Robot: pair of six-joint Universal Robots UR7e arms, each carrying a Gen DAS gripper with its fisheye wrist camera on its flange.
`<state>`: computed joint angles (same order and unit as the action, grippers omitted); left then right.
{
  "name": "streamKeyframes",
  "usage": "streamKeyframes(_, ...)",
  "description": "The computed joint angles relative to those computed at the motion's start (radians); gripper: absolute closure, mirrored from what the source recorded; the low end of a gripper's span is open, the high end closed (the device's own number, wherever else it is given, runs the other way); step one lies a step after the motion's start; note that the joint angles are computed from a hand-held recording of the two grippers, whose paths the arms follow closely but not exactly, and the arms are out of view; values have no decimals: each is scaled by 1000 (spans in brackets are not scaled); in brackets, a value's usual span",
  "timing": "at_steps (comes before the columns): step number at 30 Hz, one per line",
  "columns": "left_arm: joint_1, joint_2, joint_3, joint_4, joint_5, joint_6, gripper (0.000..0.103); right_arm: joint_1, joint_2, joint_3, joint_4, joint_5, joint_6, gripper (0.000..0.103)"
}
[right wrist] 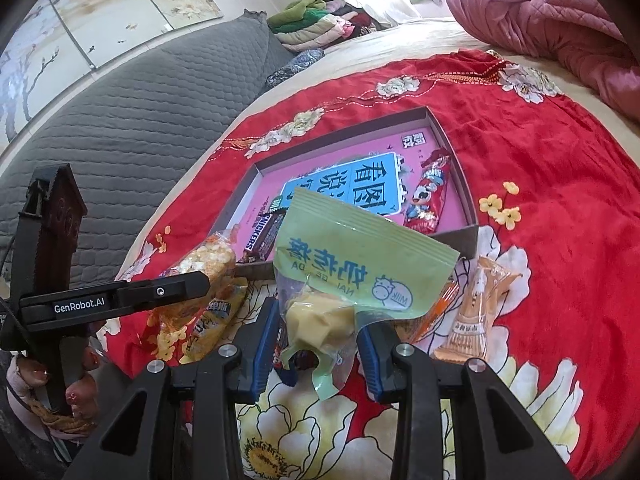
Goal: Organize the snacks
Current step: 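Lift green candy bag with right tool while left lifts puff bag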
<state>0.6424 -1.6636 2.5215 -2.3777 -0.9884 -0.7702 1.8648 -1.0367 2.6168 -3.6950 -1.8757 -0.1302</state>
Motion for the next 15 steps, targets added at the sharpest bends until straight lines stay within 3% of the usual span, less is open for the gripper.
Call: streamKeyframes(15, 0, 41, -20, -29, 12, 10, 50, -12, 2, -10, -53, 18, -34, 65)
